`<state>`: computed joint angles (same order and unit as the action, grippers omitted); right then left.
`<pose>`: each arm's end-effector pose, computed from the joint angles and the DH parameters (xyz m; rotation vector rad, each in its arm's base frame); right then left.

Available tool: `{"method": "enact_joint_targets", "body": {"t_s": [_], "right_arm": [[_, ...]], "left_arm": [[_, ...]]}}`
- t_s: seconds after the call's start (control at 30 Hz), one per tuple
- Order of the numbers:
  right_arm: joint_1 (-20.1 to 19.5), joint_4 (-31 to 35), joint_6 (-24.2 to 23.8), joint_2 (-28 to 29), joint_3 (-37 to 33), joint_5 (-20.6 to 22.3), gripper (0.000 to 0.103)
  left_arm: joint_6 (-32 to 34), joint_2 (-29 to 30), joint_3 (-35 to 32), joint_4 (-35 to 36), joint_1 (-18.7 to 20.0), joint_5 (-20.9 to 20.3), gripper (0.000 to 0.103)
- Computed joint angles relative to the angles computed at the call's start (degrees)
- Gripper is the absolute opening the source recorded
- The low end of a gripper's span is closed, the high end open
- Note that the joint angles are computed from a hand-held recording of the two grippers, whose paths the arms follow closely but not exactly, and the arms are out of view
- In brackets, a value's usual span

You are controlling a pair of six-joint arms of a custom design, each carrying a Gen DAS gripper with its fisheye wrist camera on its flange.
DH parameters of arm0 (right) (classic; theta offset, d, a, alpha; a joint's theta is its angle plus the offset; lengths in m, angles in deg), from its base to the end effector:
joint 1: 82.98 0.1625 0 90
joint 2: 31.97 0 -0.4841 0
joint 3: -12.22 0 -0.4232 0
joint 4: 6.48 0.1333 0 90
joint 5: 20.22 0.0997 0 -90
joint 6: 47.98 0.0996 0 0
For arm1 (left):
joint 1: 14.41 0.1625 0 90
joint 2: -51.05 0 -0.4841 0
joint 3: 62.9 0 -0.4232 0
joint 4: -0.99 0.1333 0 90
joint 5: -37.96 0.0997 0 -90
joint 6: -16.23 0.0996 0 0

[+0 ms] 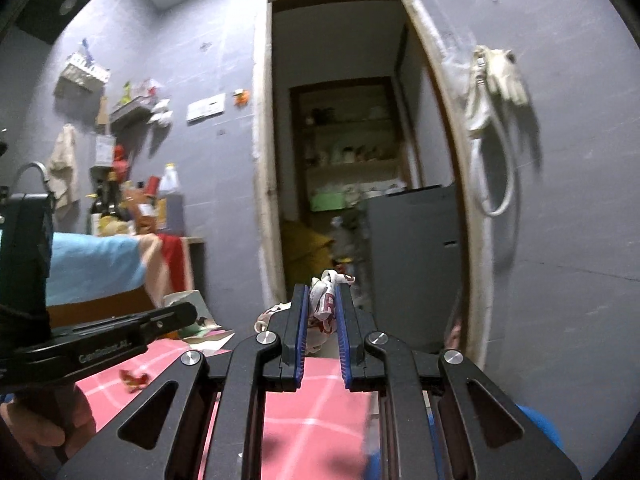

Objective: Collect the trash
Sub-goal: 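Carry both pieces over the blue bucket and open both tools to drop them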

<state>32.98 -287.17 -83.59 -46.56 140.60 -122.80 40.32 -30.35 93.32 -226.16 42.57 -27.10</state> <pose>0.2820 -0.3243 -0.0277 0.9834 -2.0357 1.7610 -0.0217 -0.3550 0.2791 0.8679 2.2683 -1.4929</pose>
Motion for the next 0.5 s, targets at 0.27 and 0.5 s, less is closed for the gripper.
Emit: {"method": "enact_joint_targets", "body": {"t_s": [0.27, 0.5], "right_arm": [[-4.3, -3.3, -0.1, -3.2, 4.0, -3.9, 0.012], [-9.3, -1.7, 4.1, -5.4, 7.6, -6.4, 0.012]], "left_arm": [[-3.2, 8.1, -1.5, 0.1, -3.5, -0.4, 0.002], [-7.1, 12.9, -4.0, 5.4, -3.7, -0.7, 0.002]]}}
